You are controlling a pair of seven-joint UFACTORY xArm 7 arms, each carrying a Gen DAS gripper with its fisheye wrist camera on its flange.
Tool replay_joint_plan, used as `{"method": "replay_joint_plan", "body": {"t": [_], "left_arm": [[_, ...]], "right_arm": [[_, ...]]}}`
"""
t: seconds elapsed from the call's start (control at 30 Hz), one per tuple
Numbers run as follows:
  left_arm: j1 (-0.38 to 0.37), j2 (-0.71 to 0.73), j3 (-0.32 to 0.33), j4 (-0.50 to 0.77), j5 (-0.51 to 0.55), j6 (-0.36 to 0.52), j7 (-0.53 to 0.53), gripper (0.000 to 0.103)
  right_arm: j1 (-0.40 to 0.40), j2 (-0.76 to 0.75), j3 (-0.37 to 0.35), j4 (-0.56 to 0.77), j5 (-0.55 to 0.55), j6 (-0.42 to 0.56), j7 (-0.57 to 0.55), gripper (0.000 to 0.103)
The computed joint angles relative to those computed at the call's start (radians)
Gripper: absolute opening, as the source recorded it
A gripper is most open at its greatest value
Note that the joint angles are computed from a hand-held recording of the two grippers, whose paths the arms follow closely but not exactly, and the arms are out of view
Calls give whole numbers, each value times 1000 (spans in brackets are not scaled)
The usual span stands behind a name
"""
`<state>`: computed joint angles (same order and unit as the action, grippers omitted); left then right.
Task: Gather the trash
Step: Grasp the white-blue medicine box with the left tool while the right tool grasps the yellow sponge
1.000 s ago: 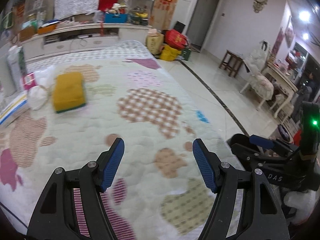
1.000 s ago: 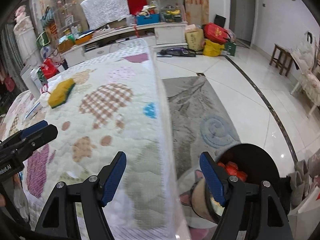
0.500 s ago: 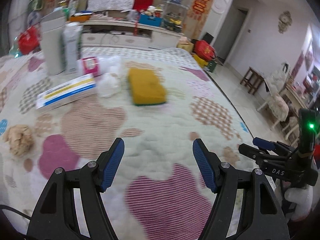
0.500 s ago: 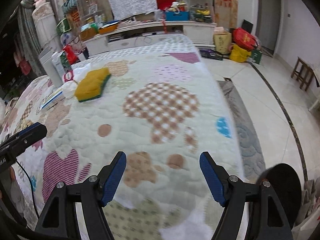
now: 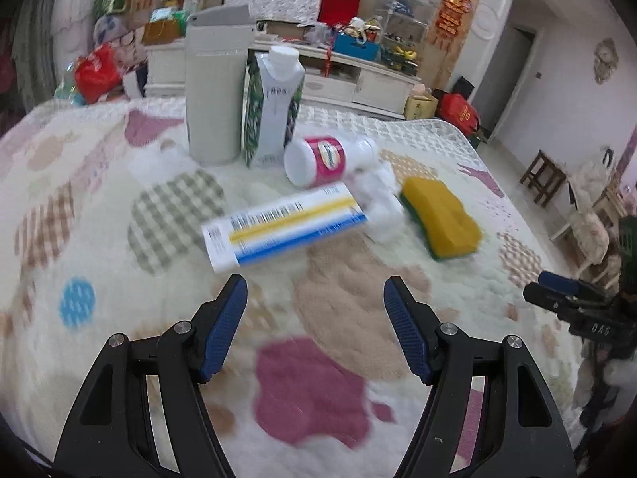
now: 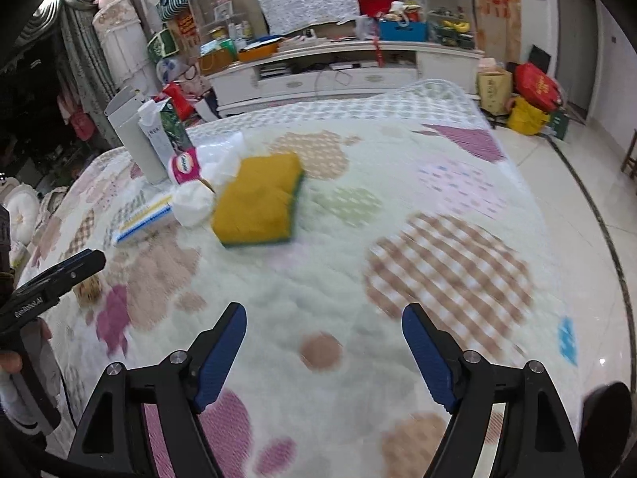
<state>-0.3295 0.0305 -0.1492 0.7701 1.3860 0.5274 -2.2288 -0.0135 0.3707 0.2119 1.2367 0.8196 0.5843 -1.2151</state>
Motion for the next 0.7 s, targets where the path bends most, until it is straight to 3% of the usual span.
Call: {"method": "replay_joint_plan", "body": {"t": [0.17,0.3,0.43,0.53,0.7], "left_arm": [[67,35,54,24,77,-145,155,76],[97,81,77,64,66,-196,313,76],[99,139,95,114,-27,-173,531,76],[100,177,114,143,-89,-202,646,76],[88,239,136,185,-283,-208,847,76]], "right_arm": [[56,70,15,87,-66,-3,79,83],[72,122,36,153,-105,-2,125,84],[104,174,42,218,-170,-18,199,84],[126,212,46,262,-228,-24,252,84],[171,274,34,327,-344,-18,341,84]]}}
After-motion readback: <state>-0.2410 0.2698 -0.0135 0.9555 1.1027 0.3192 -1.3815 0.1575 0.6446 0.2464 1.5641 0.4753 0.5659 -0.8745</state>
